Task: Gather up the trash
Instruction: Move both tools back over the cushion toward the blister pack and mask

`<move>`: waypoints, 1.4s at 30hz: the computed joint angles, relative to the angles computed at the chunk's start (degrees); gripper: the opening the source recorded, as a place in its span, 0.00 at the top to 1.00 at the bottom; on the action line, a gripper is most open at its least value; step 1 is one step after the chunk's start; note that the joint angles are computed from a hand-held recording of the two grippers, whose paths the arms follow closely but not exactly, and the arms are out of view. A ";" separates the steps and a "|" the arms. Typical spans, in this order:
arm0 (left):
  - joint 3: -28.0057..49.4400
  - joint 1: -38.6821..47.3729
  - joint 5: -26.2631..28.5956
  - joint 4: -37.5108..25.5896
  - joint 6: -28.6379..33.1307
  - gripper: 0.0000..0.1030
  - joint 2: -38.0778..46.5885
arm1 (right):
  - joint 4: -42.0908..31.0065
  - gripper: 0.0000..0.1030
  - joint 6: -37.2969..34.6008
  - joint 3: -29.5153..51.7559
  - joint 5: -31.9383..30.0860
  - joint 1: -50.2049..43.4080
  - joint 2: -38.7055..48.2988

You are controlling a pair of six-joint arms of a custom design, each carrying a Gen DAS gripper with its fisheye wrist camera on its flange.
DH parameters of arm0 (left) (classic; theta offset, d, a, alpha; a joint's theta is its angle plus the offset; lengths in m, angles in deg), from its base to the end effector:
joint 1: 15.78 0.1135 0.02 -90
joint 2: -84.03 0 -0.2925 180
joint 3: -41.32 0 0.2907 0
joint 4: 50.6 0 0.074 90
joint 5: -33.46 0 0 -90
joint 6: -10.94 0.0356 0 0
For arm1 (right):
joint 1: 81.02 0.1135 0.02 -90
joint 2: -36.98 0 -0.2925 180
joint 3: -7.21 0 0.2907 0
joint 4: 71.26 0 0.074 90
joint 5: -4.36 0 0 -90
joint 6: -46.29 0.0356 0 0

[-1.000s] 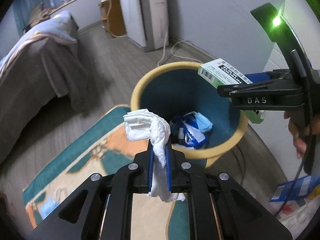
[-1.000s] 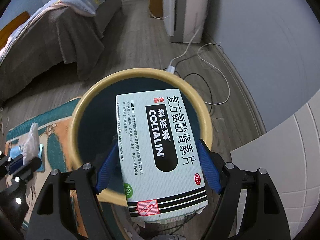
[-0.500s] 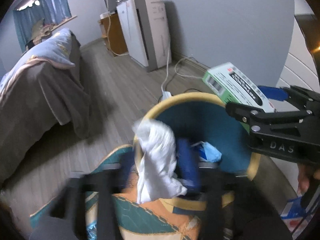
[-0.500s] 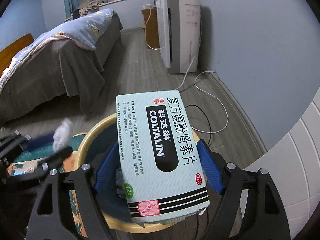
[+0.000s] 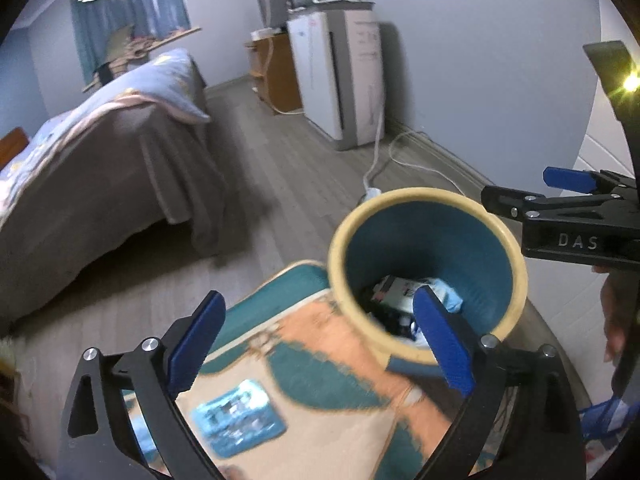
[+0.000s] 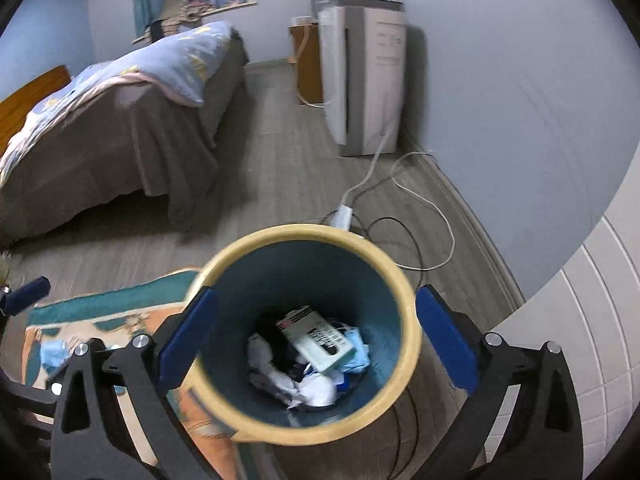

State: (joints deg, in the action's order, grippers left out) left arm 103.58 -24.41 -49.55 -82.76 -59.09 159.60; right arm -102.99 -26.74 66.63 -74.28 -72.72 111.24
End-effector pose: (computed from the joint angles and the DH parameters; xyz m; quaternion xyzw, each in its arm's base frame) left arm 0.3026 -0.0503 0.2519 0.2505 0.8894 -0.0188 0.3819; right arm 0.2944 0.0359 0.2415 0.1064 0.9191 -0.0092 0.3794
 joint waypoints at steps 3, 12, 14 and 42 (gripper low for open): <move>-0.24 6.03 3.18 -4.31 0.98 0.08 -4.94 | -3.29 0.06 0.91 1.34 3.56 4.94 -1.32; -0.34 28.83 14.83 -14.43 11.71 0.06 -14.33 | -12.40 0.06 6.48 8.81 15.53 24.60 0.57; -0.21 34.44 17.38 -15.95 14.17 0.06 -14.56 | -14.84 0.06 8.14 11.14 17.50 28.63 2.32; 4.21 52.10 14.20 -9.13 24.47 0.06 7.80 | -9.97 0.06 9.00 20.38 1.53 31.60 26.63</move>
